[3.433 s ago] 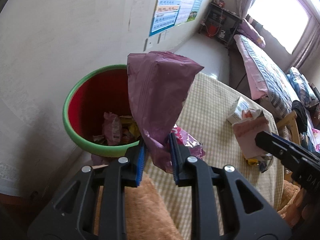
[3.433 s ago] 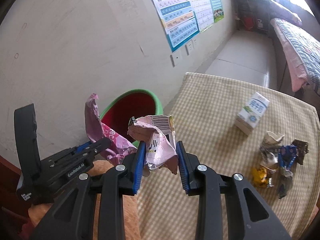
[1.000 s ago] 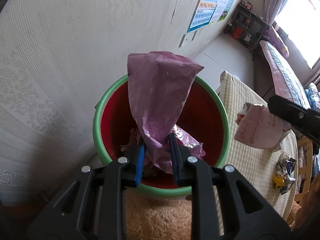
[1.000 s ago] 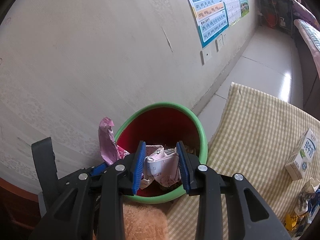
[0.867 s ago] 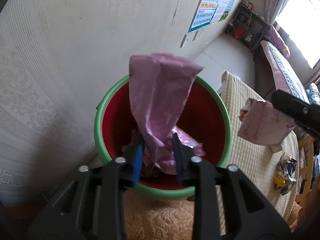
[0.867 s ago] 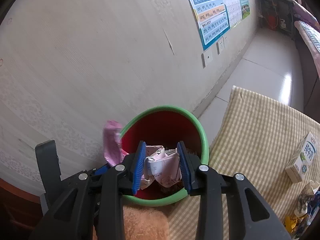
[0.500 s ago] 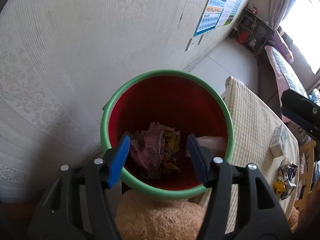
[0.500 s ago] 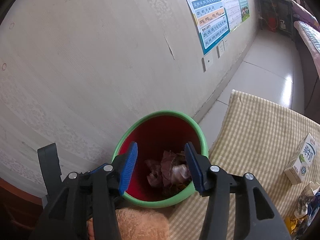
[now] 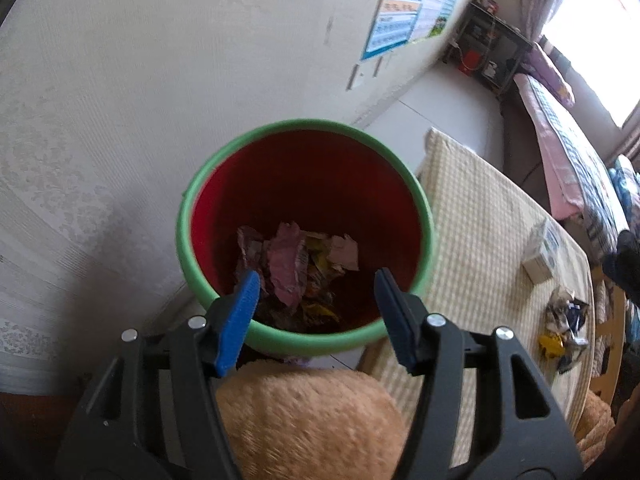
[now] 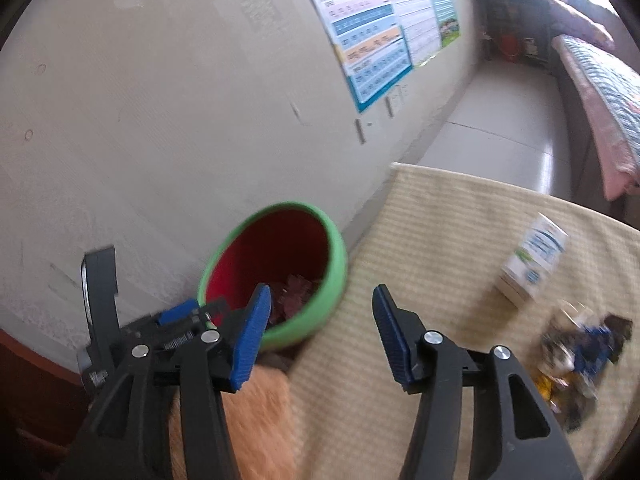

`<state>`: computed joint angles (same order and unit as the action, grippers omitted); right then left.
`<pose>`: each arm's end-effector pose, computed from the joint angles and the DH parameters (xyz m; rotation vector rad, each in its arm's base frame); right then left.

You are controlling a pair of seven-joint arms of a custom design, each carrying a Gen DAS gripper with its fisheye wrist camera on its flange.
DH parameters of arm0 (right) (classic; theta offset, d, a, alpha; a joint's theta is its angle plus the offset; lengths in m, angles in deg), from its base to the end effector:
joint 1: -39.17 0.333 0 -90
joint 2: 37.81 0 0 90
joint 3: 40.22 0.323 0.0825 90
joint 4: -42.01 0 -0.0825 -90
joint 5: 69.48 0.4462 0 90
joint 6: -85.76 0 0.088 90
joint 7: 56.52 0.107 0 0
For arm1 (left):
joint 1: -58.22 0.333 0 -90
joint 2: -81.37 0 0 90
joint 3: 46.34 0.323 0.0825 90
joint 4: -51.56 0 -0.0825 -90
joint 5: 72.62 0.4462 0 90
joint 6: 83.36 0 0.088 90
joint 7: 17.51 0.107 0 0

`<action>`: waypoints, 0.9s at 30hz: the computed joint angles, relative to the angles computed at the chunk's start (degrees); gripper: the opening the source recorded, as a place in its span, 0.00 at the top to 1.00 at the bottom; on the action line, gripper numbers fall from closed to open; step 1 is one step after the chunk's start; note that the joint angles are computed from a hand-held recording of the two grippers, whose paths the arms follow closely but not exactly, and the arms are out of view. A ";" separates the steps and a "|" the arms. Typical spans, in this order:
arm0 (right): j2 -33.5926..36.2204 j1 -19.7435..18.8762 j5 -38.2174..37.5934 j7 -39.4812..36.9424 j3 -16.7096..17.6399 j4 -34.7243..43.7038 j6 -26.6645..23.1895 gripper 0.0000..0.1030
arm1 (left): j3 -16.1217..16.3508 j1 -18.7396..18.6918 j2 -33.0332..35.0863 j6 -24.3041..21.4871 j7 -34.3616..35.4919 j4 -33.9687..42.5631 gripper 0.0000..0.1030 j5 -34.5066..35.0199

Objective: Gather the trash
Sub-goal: 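Open both tools over the bin, dropping the purple bag and wrapper, then move both open tools back over the table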

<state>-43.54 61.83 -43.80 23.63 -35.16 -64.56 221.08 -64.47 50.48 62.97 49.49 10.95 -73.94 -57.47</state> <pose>0.5603 0.3032 0.6223 -2.0507 1.3092 -0.0394 0.4973 -0.2498 0.5468 -2.3440 1.4262 -0.5837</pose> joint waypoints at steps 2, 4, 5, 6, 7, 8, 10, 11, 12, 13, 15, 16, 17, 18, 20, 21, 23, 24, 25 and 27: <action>-3.49 -0.67 -1.53 0.08 -0.61 -3.97 0.36 0.47 | -0.43 -0.70 0.66 -0.20 0.72 0.82 0.45 -0.26; -7.29 -1.63 -4.37 1.22 -1.43 -8.25 0.36 0.47 | -0.78 -1.39 1.29 -0.32 1.39 1.51 0.45 -0.27; -8.57 -1.94 -5.62 2.03 -1.76 -9.76 0.32 0.47 | -0.90 -1.72 1.70 -0.44 1.75 1.99 0.45 -0.24; -10.61 -2.71 -7.61 3.30 -2.22 -12.04 -0.03 0.47 | -1.07 -2.19 2.25 -0.53 2.23 2.58 0.45 -0.30; -11.92 -3.19 -9.15 4.33 -2.57 -13.56 -0.40 0.47 | -1.09 -2.56 2.59 -0.51 2.55 2.90 0.45 -0.38; -13.73 -4.17 -11.61 6.01 -2.83 -15.56 -1.29 0.47 | -1.20 -3.00 3.17 -0.56 2.97 3.48 0.45 -0.44; -17.05 -6.21 -16.92 9.56 -3.04 -19.24 -3.66 0.46 | -1.36 -3.87 4.55 -0.79 3.85 4.79 0.45 -0.39; -18.30 -6.73 -18.52 10.90 -3.21 -20.73 -4.64 0.45 | -1.46 -4.34 5.33 -0.95 4.27 5.48 0.45 -0.33; -19.97 -7.47 -19.80 12.56 -3.65 -22.66 -6.45 0.44 | -1.57 -4.99 6.54 -1.18 5.08 6.58 0.45 -0.44; -20.89 -7.60 -20.03 13.51 -4.22 -23.77 -7.75 0.43 | -1.52 -5.52 7.37 -1.28 5.54 7.33 0.45 -0.48; -23.47 -7.71 -19.16 15.17 -5.66 -26.85 -11.64 0.43 | -1.55 -6.71 9.29 -1.51 6.48 9.13 0.45 -0.44; -24.32 -7.66 -18.89 15.55 -6.08 -27.88 -12.91 0.43 | -1.59 -7.38 10.48 -1.69 7.10 10.36 0.45 -0.33; -25.64 -7.64 -18.51 15.72 -6.62 -29.16 -14.87 0.42 | -1.53 -7.99 11.42 -1.79 7.48 11.32 0.45 -0.16; -26.61 -7.54 -18.11 15.93 -6.98 -30.21 -17.10 0.40 | -1.52 -8.66 12.56 -1.91 7.87 12.54 0.45 0.02; -28.09 -7.57 -18.54 16.40 -6.86 -31.70 -20.18 0.37 | -1.45 -10.13 15.01 -2.22 8.81 15.22 0.45 0.51; -28.27 -7.66 -18.79 16.43 -6.95 -32.03 -20.98 0.37 | -1.36 -10.87 16.22 -2.33 9.28 16.53 0.45 0.84; -27.98 -7.77 -19.18 16.70 -6.96 -32.20 -22.45 0.38 | -1.21 -12.60 19.50 -2.46 10.47 19.96 0.45 1.26; -27.32 -7.59 -19.07 16.34 -7.10 -31.81 -23.03 0.40 | -1.03 -13.49 21.13 -2.44 11.16 21.65 0.45 1.08; -26.98 -7.37 -18.78 15.81 -7.23 -31.76 -23.10 0.47 | -0.74 -14.30 22.59 -2.38 11.87 23.22 0.45 0.79; -26.56 -7.08 -18.25 14.65 -7.41 -31.94 -22.56 0.57 | -0.37 -16.16 26.31 -2.01 13.87 27.16 0.45 0.09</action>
